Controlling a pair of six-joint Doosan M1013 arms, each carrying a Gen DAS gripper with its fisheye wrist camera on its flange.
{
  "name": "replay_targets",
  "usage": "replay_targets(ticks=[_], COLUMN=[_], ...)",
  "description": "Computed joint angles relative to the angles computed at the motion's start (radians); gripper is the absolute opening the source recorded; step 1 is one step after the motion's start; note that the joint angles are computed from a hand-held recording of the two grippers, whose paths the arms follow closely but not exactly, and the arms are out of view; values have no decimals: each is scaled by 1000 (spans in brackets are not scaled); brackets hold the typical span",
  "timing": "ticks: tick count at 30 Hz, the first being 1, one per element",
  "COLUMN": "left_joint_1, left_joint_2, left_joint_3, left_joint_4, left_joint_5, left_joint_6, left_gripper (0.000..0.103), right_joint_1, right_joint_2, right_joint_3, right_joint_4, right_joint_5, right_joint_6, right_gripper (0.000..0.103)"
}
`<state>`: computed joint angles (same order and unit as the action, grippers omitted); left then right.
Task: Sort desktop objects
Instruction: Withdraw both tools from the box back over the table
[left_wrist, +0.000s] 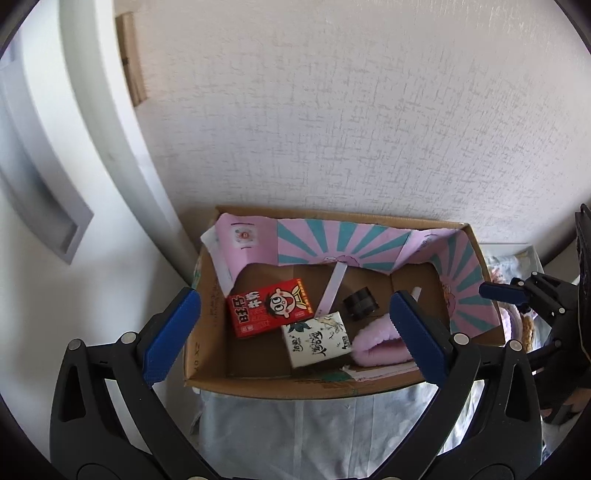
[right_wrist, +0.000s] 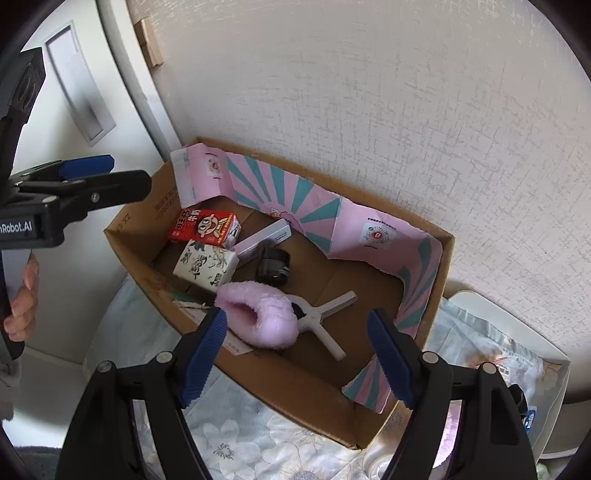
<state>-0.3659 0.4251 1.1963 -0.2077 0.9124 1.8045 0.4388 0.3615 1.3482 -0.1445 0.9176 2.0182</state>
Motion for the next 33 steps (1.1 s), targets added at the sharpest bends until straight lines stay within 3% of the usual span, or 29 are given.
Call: replay_targets(ticks=[14,24,33], left_joint_1=[-14,-19,-56], left_joint_2=[-58,-124,-166], left_joint_3=[65,121,135], left_joint_4=[-30,5,-7], left_joint_5=[39,-1,-26], left_joint_6=[34,24,129], left_gripper=[102,102,102], right_joint_1=[14,35,67], right_joint_2=[-52,-104,-184], right_joint_3=[54,94,163], right_joint_4=[-5,-34,-201], right_joint_5=[-67,-111,-104], right_joint_6=[46,93,206], right_gripper=[75,75,75])
